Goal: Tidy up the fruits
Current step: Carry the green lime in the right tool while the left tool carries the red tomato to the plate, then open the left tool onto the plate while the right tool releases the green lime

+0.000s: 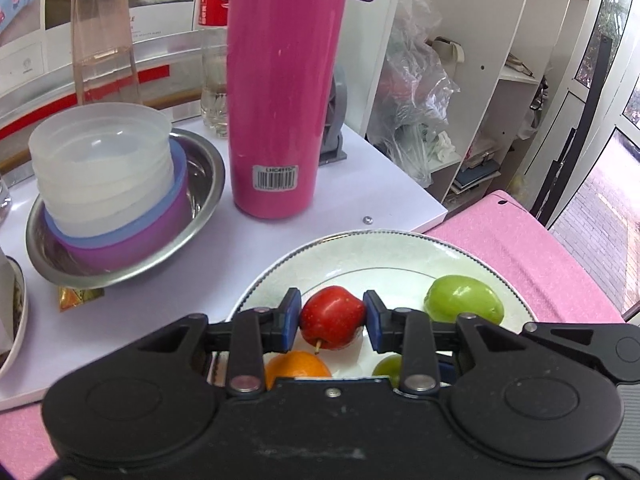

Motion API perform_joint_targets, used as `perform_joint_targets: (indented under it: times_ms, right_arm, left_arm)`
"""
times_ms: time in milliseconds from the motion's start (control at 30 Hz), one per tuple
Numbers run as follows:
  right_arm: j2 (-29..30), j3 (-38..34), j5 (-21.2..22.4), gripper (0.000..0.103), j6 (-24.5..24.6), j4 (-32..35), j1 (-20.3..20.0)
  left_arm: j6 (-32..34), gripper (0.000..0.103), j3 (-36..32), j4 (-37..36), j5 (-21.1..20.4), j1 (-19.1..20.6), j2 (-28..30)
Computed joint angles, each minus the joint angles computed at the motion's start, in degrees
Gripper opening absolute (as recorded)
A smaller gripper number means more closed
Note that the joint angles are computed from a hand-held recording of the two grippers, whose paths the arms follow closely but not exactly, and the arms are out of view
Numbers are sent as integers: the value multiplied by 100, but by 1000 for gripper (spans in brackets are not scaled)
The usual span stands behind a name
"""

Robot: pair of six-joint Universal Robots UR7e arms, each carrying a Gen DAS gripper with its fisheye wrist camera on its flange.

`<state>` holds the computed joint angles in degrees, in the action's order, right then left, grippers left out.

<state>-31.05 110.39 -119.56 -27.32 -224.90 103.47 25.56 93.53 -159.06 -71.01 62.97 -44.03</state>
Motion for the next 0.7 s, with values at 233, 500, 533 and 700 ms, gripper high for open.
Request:
perform_joint_targets:
  times_ms: [233,500,533,700]
  right_arm:
    - [0,1,-29,32,-49,0,9]
    - [136,17,-117,76,-400,-553,125]
    - [147,34,-122,80,-432,-611,145]
    - [272,39,-281,100,-741,-906,297]
  left_arm:
    - [57,60,243,-361,-113,-34,-181]
    - [139,103,794,-1026,-111,-137,-554]
    - [144,103,887,-1160,-102,-144,-602]
    - [-19,103,1197,-1274,-100,-106,-899]
